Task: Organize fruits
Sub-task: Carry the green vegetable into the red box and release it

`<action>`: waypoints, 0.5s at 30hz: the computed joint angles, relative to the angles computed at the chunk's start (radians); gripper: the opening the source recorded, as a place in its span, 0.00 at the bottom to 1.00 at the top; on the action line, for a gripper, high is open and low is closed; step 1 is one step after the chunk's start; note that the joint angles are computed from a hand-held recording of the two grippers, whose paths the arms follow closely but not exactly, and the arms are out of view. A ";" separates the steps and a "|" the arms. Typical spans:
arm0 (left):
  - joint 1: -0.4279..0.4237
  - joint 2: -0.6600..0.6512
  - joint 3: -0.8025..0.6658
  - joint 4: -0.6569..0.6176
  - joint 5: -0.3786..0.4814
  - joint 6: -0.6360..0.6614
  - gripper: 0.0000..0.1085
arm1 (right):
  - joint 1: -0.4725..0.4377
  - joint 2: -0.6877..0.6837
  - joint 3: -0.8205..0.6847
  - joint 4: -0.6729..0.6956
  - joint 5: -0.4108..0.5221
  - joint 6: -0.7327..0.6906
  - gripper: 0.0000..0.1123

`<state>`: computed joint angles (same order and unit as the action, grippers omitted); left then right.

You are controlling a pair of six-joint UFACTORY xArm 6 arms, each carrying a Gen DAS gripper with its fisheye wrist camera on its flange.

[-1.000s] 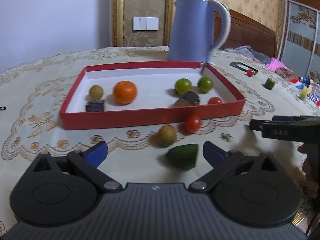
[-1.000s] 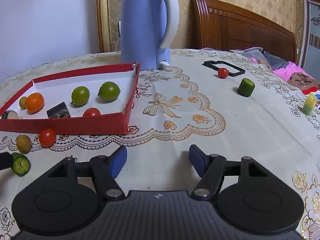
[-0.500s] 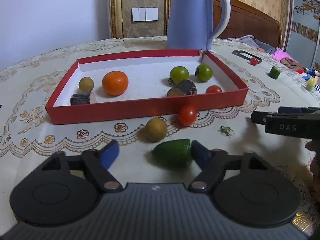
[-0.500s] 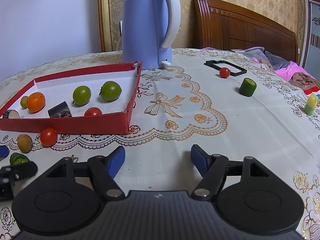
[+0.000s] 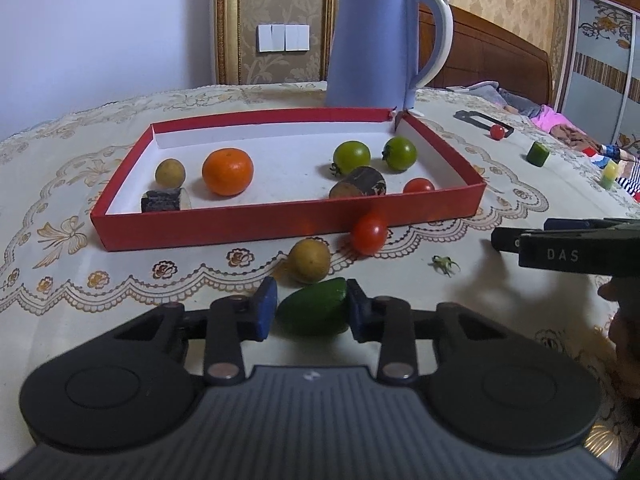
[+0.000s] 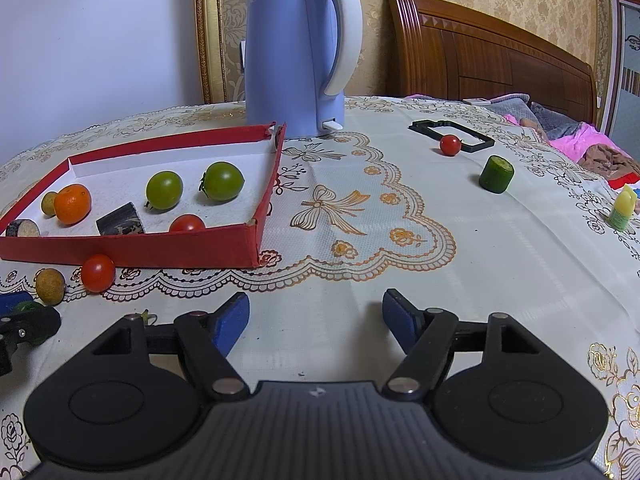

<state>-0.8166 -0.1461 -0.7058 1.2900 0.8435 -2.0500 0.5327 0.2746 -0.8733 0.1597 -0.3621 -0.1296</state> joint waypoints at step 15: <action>0.037 -0.164 0.111 0.031 0.036 -0.048 0.30 | 0.000 0.000 0.000 -0.002 0.001 0.002 0.66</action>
<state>-0.7798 -0.3105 -0.5945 1.3209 0.8792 -2.0976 0.5329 0.2746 -0.8732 0.1575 -0.3613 -0.1278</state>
